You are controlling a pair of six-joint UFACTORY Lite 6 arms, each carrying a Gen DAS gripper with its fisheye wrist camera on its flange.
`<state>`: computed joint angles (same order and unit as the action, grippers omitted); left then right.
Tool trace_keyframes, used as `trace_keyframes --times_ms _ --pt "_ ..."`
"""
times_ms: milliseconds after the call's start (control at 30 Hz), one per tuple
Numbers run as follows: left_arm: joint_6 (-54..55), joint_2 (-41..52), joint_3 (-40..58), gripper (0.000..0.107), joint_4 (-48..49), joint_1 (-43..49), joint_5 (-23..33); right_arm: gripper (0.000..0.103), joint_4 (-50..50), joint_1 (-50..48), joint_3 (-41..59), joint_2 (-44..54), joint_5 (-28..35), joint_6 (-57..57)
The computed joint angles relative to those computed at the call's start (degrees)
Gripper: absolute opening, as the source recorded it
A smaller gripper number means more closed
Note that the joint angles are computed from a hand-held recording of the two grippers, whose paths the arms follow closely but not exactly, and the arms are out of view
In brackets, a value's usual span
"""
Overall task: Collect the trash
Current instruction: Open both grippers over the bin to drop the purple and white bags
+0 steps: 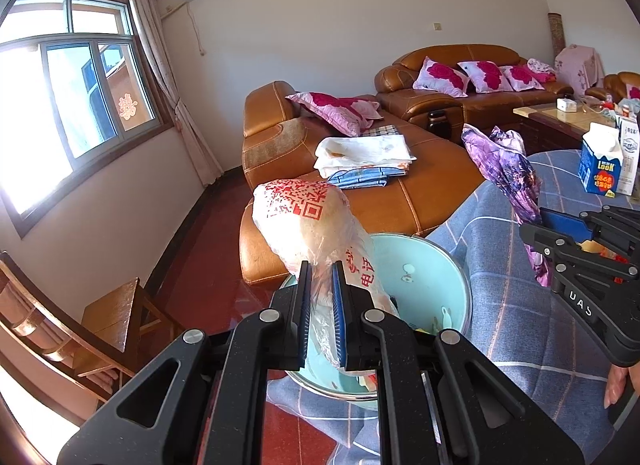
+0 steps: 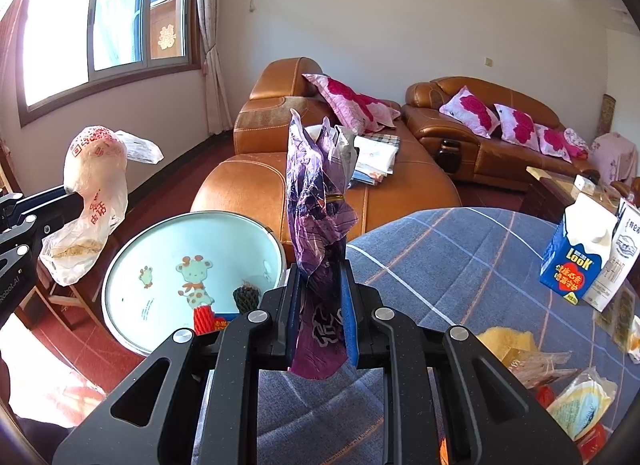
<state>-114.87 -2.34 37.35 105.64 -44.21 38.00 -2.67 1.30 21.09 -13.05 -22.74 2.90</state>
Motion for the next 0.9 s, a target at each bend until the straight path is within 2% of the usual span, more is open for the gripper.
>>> trace_keyframes --times_ms 433,767,833,867,900 --pt "2.36 1.86 1.80 0.011 -1.78 2.61 0.46 0.019 4.15 5.24 2.98 4.33 -1.29 -4.72" --pt "1.67 1.68 1.71 0.014 -0.34 4.65 -2.52 0.021 3.29 7.16 5.80 8.32 -1.24 -4.98" --pt "1.46 2.20 1.87 0.025 0.40 5.57 -3.93 0.026 2.09 7.67 6.44 9.27 -1.44 -4.37" --pt "1.34 2.68 2.13 0.040 0.55 6.06 -4.49 0.036 1.38 7.86 7.01 9.94 -1.18 -3.98" --pt "1.14 3.18 2.31 0.044 0.87 6.33 -4.63 0.039 1.37 8.07 7.29 10.27 -1.05 -4.15"
